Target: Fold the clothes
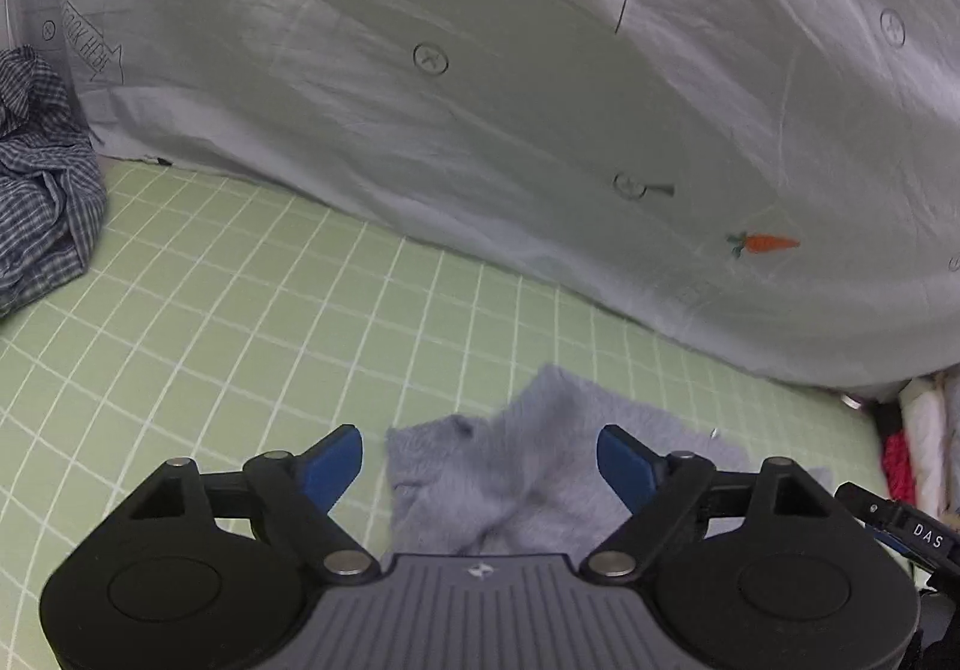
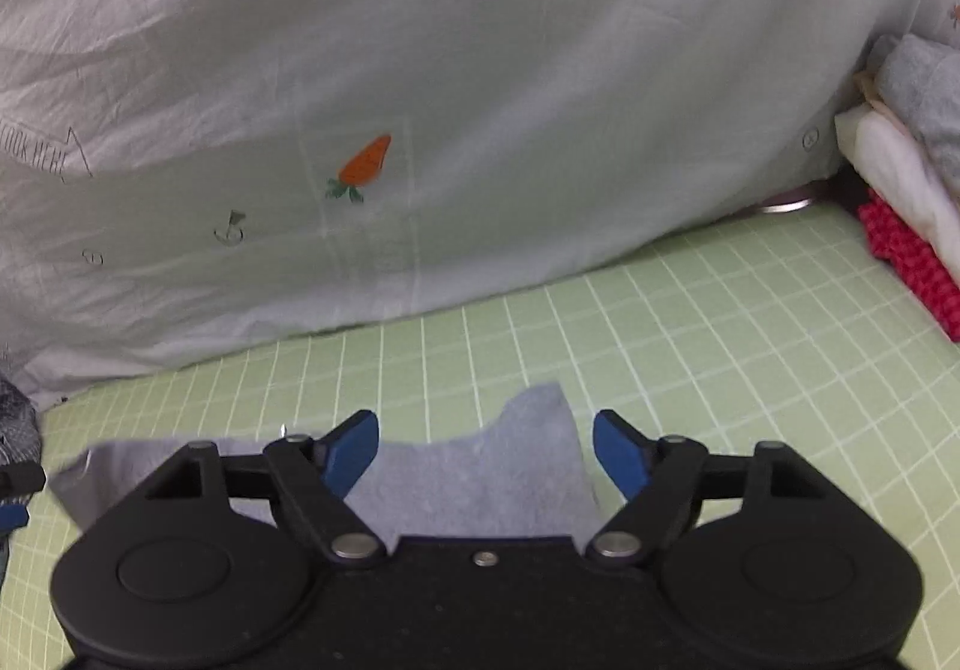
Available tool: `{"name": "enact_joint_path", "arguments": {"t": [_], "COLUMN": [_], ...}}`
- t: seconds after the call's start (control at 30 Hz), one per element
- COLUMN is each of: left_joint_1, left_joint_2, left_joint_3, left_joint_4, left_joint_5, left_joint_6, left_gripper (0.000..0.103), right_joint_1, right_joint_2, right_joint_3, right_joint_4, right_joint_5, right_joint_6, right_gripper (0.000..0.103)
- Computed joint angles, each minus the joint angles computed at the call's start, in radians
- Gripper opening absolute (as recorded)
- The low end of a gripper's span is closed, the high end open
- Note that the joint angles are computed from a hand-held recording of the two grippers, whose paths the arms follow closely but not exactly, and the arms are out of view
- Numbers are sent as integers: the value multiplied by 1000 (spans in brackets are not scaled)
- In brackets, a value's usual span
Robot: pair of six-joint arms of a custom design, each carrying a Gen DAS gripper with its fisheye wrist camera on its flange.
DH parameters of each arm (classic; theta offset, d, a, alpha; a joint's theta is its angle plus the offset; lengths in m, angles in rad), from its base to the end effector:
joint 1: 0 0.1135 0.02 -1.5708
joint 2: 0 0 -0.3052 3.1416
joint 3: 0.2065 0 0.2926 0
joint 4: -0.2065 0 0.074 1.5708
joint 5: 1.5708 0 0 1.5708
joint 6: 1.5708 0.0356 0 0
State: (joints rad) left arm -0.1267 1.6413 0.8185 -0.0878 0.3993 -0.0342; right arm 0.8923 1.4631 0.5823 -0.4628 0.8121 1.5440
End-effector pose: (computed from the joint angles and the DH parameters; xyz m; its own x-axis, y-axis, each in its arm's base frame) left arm 0.3412 -0.0574 0.1645 -0.7951 0.0695 -0.6024 0.3259 0.8867 -0.3279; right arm 0.1695 0.1690 0.1383 -0.4492 0.5385 -0.7129 0.5997 0.7732 0.2062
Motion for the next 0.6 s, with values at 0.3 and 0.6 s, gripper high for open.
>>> {"name": "enact_joint_path", "arguments": {"t": [0.3,0.6], "left_joint_1": [-2,-37], "left_joint_2": [179,279], "left_joint_3": [68,116], "left_joint_4": [-129,-147], "left_joint_5": [-58,-5], "left_joint_6": [44,60], "left_gripper": [86,91], "right_joint_1": [28,-87], "right_joint_2": [122,129], "right_joint_3": [-59,-198], "right_joint_4": [100,460], "right_joint_5": [-181,-293], "right_joint_6": [97,-53], "right_gripper": [93,103]}}
